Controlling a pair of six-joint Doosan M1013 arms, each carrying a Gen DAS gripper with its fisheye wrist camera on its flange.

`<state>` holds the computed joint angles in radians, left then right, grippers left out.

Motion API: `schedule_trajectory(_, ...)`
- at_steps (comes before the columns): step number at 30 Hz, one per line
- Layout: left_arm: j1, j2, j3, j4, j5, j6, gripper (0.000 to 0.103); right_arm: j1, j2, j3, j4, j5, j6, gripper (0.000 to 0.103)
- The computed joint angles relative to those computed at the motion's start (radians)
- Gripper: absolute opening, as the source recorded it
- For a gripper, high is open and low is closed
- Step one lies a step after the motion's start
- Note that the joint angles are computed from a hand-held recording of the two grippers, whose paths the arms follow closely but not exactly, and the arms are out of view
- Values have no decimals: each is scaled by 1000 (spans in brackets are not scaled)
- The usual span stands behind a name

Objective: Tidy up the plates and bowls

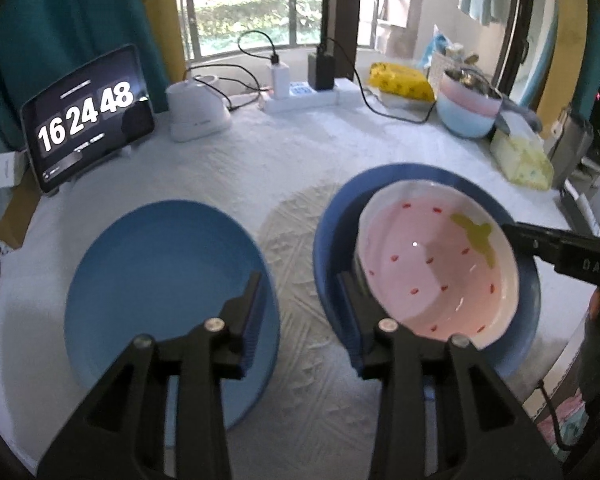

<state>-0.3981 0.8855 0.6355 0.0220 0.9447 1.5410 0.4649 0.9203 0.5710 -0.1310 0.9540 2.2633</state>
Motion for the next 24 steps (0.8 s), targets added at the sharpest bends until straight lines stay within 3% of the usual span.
schedule_trajectory(6, -4, 13, -11, 24, -10, 2, 37, 5, 20, -32, -29, 24, -14, 41)
schedule_trajectory(9, -12, -16, 60, 68, -106, 20, 34, 10, 23, -34, -63, 27, 9, 41)
schedule_trajectory(14, -8, -21, 70, 35, -128, 48, 24, 6, 55, -94, -39, 89, 14, 43)
schedule_trajectory(22, 0, -21, 71, -53, -132, 70, 12, 4, 20, -10, -38, -21, 85, 42)
schedule_trajectory(24, -1, -20, 67, -51, -127, 49, 12, 8, 7, 21, -52, -64, 115, 35)
